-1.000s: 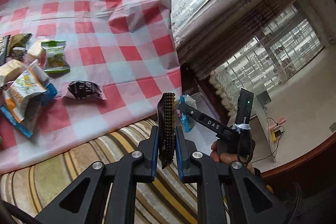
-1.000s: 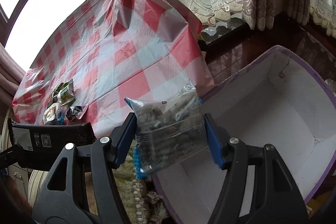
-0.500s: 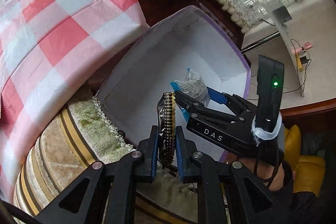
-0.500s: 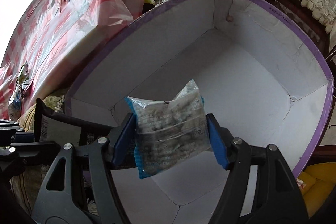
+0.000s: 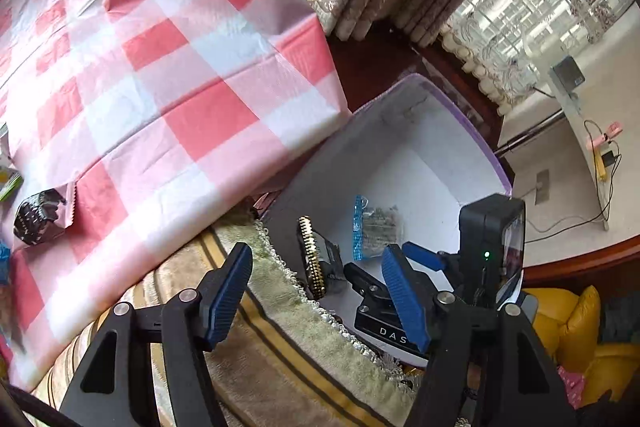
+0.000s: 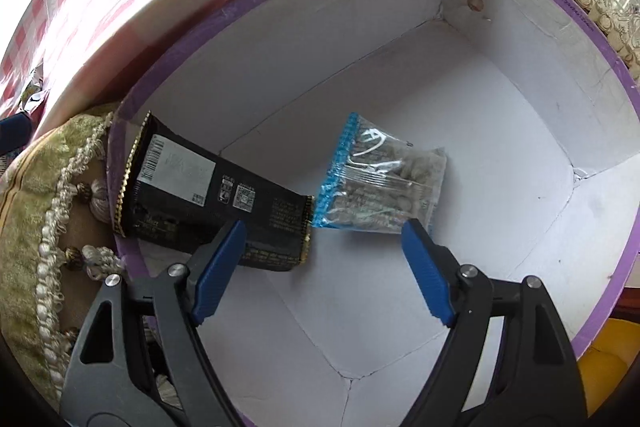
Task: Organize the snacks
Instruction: 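Carry both packets to the white box and open both tools to drop them, then move both tools back to the table over the remaining snacks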
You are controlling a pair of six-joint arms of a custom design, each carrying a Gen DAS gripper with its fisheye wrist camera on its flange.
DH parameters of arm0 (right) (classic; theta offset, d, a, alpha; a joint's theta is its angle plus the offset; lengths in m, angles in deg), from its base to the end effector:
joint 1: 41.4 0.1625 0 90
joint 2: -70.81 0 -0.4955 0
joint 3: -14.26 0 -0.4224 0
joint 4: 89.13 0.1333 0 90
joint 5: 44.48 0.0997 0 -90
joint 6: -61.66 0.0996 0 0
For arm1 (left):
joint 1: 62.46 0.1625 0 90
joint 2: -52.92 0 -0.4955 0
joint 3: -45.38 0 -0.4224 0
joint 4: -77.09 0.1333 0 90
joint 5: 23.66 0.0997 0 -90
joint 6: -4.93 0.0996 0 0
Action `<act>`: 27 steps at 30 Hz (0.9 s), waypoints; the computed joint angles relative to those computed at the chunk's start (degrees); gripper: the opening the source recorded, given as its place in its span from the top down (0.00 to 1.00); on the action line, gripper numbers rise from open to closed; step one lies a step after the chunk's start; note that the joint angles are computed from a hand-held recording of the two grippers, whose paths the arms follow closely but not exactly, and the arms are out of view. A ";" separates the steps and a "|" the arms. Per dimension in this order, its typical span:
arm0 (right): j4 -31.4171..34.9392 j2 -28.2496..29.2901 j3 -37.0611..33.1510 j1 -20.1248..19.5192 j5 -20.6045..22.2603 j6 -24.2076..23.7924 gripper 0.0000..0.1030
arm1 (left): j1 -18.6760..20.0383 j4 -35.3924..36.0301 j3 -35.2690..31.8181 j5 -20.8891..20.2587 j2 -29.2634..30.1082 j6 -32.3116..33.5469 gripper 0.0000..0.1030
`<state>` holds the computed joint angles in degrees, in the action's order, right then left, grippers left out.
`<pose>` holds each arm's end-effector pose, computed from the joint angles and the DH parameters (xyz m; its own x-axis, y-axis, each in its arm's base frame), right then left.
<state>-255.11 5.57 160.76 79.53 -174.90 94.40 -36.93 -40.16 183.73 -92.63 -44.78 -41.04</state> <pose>0.2460 -0.2769 0.1103 -0.8003 0.0898 0.5928 -0.0939 0.9578 -0.2718 -0.2245 -0.2946 0.2648 -0.8586 0.3089 -0.4092 0.3748 0.9227 -0.0899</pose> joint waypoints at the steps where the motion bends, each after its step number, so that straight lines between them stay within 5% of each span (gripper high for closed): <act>1: 0.72 -0.69 0.41 0.08 -0.25 0.94 0.20 | 0.00 0.49 0.32 0.60 -1.81 -1.40 0.34; 5: 6.34 -2.00 1.11 0.87 -4.51 4.21 0.20 | 0.79 3.95 1.23 1.94 -9.90 -8.31 0.33; 15: -5.42 0.29 3.36 1.12 -0.02 -1.71 0.20 | -4.28 11.11 2.99 6.36 -22.88 -19.36 0.33; 22: -2.28 -1.91 2.54 1.67 1.17 -0.57 0.20 | -14.50 28.19 1.13 12.79 -36.71 -35.58 0.33; 27: 2.84 -2.50 0.41 2.14 0.64 -0.28 0.20 | -23.90 50.93 -4.12 15.97 -43.23 -53.07 0.33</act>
<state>-252.27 3.07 161.17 81.67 -174.26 94.12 -60.83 10.77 179.61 -76.66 -88.01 -94.10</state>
